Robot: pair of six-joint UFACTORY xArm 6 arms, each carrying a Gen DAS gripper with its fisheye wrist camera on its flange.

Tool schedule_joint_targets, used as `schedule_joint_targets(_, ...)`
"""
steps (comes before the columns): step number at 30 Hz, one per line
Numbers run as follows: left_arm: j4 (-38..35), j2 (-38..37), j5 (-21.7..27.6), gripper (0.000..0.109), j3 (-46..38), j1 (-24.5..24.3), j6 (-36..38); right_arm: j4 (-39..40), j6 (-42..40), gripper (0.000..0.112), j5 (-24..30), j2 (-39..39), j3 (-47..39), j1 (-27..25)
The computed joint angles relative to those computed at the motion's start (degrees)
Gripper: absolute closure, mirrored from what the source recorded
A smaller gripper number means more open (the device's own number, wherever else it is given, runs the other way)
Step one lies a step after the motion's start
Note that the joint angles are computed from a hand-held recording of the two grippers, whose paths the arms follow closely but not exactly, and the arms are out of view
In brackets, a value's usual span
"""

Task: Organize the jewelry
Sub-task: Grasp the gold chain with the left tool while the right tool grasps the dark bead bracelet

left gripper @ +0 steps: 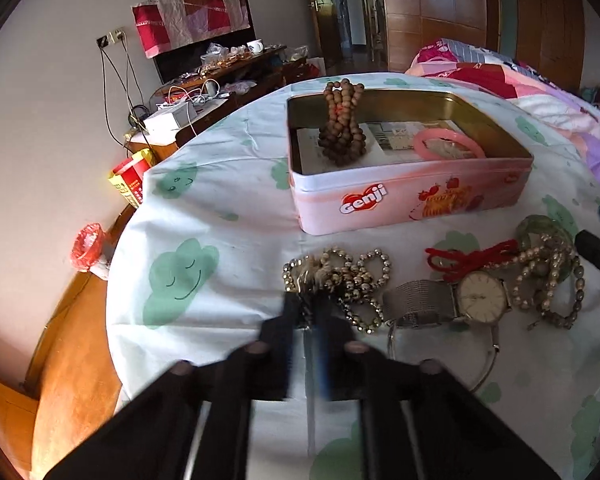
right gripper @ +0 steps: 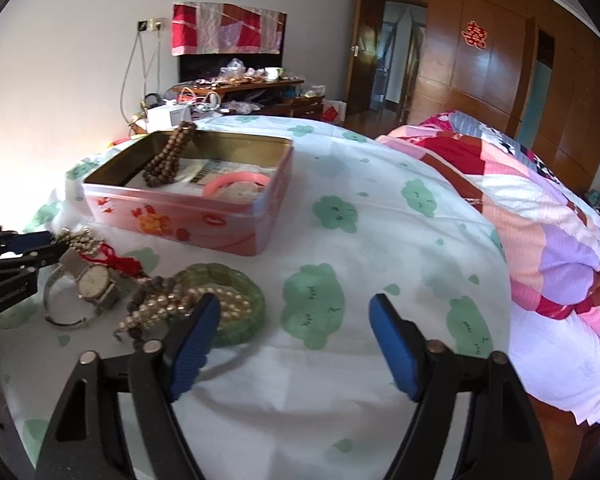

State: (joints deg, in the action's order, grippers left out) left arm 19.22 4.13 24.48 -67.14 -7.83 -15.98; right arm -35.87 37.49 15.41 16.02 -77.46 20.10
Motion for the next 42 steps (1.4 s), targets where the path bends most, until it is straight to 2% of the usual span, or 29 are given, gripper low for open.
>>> schedule_joint_targets(5,-3.55,-2.07,-1.51,0.104,1.50,1.41,2.27,7.21,-7.50,0.056,-2.56,-0.30,1.23,0.64)
schedule_joint_targets(15,2.72,-4.14,-2.61,0.104,2.92,3.39,-1.51,16.53,-18.63,0.058,-3.59,0.52,1.69,2.50)
schedule_joint_targets(16,2.85,-4.21,-2.68,0.104,3.07,3.38,-1.57,16.58,-18.81,0.064,-3.23,0.69,1.54,2.62)
schedule_joint_targets(18,4.20,-4.24,-2.69,0.104,3.15,3.34,-2.48,19.62,-21.75,0.069,-3.13,0.92,1.50,2.75)
schedule_joint_targets(20,5.11,-4.31,-2.83,0.104,3.28,3.16,-2.97,19.50,-21.83,0.073,-2.94,0.99,1.50,2.82)
schedule_joint_targets(21,5.55,-4.41,-2.90,0.104,3.39,3.12,-3.20,18.72,-21.24,0.079,-2.91,0.92,1.55,2.81)
schedule_joint_targets(22,6.15,-4.50,-3.01,0.104,3.45,3.10,-3.61,18.26,-20.99,0.098,-3.21,0.78,1.73,2.77)
schedule_joint_targets(23,6.34,-4.65,-3.13,0.104,3.49,3.13,-3.65,20.20,-22.93,0.101,-3.20,0.69,1.83,2.94)
schedule_joint_targets(26,6.48,-4.97,-3.38,0.104,3.61,3.29,-3.86,21.79,-24.98,0.101,-2.99,0.37,2.14,3.17)
schedule_joint_targets(35,6.33,-6.52,-4.20,0.104,3.51,3.76,-4.07,15.94,-19.28,0.102,-7.73,-1.95,4.03,2.57)
schedule_joint_targets(37,8.80,-7.06,-4.43,0.104,3.55,3.84,-5.74,12.82,-16.49,0.102,-8.15,-2.40,4.04,2.30)
schedule_joint_targets(42,8.09,-8.24,-5.08,0.104,3.83,3.78,-4.87,6.75,-11.26,0.102,-8.93,-3.51,4.11,1.96)
